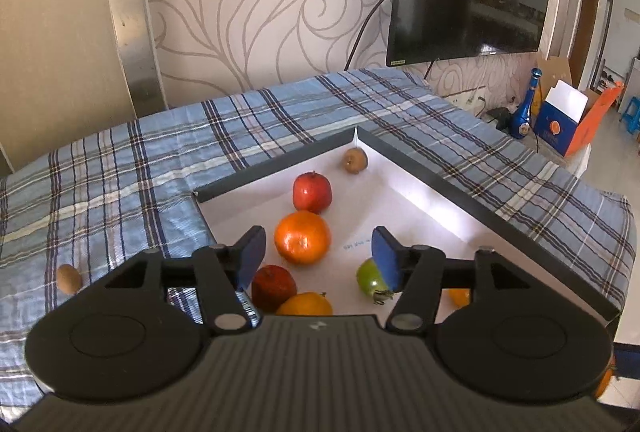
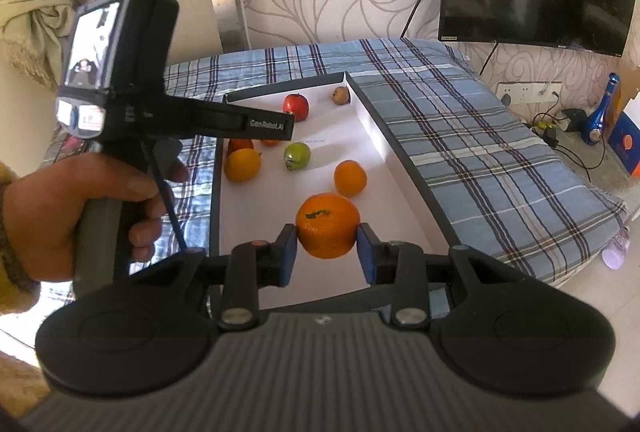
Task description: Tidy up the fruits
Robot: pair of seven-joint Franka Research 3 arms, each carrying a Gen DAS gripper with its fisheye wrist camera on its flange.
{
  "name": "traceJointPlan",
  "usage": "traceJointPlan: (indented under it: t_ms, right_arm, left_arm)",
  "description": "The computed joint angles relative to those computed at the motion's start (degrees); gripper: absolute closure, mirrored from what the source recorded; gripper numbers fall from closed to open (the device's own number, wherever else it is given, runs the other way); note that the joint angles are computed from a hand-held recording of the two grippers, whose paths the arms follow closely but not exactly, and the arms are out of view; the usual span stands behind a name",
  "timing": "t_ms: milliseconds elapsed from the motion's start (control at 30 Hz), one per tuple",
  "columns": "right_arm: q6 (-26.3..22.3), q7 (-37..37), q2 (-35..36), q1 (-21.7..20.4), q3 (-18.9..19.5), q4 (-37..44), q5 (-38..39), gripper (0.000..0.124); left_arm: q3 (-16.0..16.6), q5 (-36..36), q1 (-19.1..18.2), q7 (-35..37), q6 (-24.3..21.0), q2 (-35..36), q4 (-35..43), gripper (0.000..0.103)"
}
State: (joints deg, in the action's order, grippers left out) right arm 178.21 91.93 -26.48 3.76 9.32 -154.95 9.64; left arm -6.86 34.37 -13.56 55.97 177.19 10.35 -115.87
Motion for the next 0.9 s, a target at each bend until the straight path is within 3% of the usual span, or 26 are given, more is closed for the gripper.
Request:
traceJointPlan:
  t_ms: [267,400,533,700,767,833,900]
  right_arm:
    - [1.25,-1.12,3.56,2.05,-1.88,2.04,1.22,0.088]
    - [2.33,-1.74,5.93,1.98,-1.72,3.34,1.38,0.088]
    - [2.28,-1.37,8.03,1.43,-1.14,4.78,1.38,0.087]
    - [2.94,3.36,9.34,-5.6,5.57,5.84,-2.73,0.087]
    - [4.1,6.37,9.14,-10.11,9.87,5.67,-5.21,0.074]
    - [5.52,8.29,8.66,-14.07,13.64,5.33,-7.33,0.072]
    - [7.01,7.79,8.57,-13.52,13.37,5.01,-7.71,0.072]
  left_arm:
    - [-0.66,-3.19,2.53,1.08,2.36,-5.06,-5.72,0.038]
    - [0.63,1.53,3.92,-4.14,3.16,-8.93,-9.82,0.037]
    - [-0.35,8.16,7.93,-11.66,3.01,-12.3,-12.81,0.037]
    - [-3.18,14.83,13.56,-20.2,2.19,-15.98,-15.82,0.036]
    - [-4.22,17.02,15.6,-23.11,1.95,-17.54,-17.25,0.036]
    - [-4.61,17.01,16.62,-24.06,1.64,-18.84,-18.59,0.036]
    - [-5.24,17.04,17.81,-25.16,0.99,-20.2,-19.96,0.036]
